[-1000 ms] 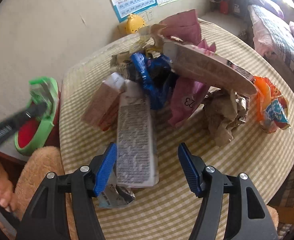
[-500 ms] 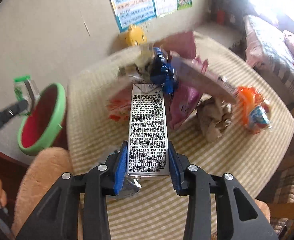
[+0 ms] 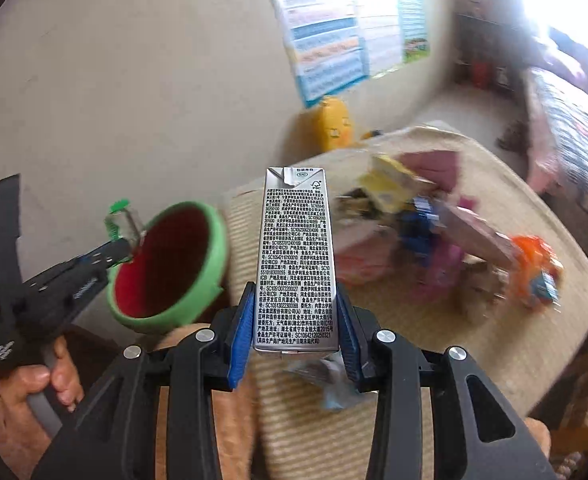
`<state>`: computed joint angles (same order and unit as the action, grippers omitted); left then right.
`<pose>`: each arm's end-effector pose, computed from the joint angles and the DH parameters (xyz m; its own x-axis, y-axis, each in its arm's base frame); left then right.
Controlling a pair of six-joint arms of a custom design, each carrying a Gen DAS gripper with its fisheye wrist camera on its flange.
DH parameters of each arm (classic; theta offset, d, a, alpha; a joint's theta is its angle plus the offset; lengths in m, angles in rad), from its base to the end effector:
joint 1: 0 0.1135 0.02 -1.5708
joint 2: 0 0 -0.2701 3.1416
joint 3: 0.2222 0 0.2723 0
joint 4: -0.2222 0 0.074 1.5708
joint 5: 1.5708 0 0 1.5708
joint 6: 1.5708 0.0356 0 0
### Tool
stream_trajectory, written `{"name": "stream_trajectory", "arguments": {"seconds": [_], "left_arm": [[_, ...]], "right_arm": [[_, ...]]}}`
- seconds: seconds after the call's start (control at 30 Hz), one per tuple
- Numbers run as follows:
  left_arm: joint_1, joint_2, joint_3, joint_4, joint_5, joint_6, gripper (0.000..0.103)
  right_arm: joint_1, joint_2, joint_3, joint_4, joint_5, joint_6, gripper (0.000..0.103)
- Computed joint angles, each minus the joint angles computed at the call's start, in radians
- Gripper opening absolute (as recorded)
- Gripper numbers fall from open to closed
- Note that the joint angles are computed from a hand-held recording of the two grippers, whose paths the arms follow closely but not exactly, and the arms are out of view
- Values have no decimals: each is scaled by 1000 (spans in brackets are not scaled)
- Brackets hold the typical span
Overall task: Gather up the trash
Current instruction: 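Carry the wrapper and milk carton over the green bucket with both tools, then open both tools to drop the wrapper and carton into the bucket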
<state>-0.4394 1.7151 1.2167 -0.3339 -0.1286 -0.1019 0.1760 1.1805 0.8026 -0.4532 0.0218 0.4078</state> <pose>0.3589 -0.1636 0.2257 -0.7007 0.2179 -0.6793 0.2739 0.9614 0.0259 0.2562 0.0448 0.2401 -0.7313 0.2727 -0.6252 0.1410 0.9573 0.2525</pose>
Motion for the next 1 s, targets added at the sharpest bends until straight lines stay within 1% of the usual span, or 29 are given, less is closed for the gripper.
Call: {"name": "stream_trajectory", "arguments": {"seconds": [0.1, 0.2, 0.27, 0.33, 0.4, 0.43, 0.53, 0.63, 0.67, 0.7, 0.73, 0.77, 0.8, 1.0], "left_arm": [[42, 18, 8, 3, -34, 4, 10], [103, 49, 36, -10, -40, 5, 10], [147, 76, 68, -33, 4, 5, 10], [207, 114, 112, -69, 118, -12, 10], [249, 154, 150, -95, 194, -32, 10], [262, 167, 161, -101, 208, -35, 10], [274, 182, 164, -102, 207, -29, 10], [274, 193, 164, -97, 205, -28, 11], [271, 199, 166, -95, 201, -26, 16], [270, 199, 162, -95, 193, -19, 33], [269, 201, 161, -91, 186, -21, 46], [266, 200, 156, -80, 180, -28, 62], [269, 195, 144, -62, 182, -31, 63], [253, 202, 149, -63, 175, -6, 63]], "right_arm": [[53, 105, 56, 54, -30, -2, 37], [80, 212, 117, 104, -58, -7, 37], [89, 285, 169, 123, -86, -5, 37], [80, 367, 230, 136, -144, -1, 37], [85, 437, 285, 138, -172, 6, 37], [89, 463, 305, 137, -178, 6, 37], [103, 544, 371, 138, -183, 7, 37], [120, 582, 406, 146, -170, 14, 39], [124, 586, 410, 150, -161, 15, 39], [130, 588, 414, 152, -153, 14, 41], [134, 587, 416, 153, -145, 13, 45], [135, 586, 417, 154, -135, 11, 48], [139, 575, 406, 157, -128, 13, 53], [137, 543, 378, 152, -117, 7, 54]]}}
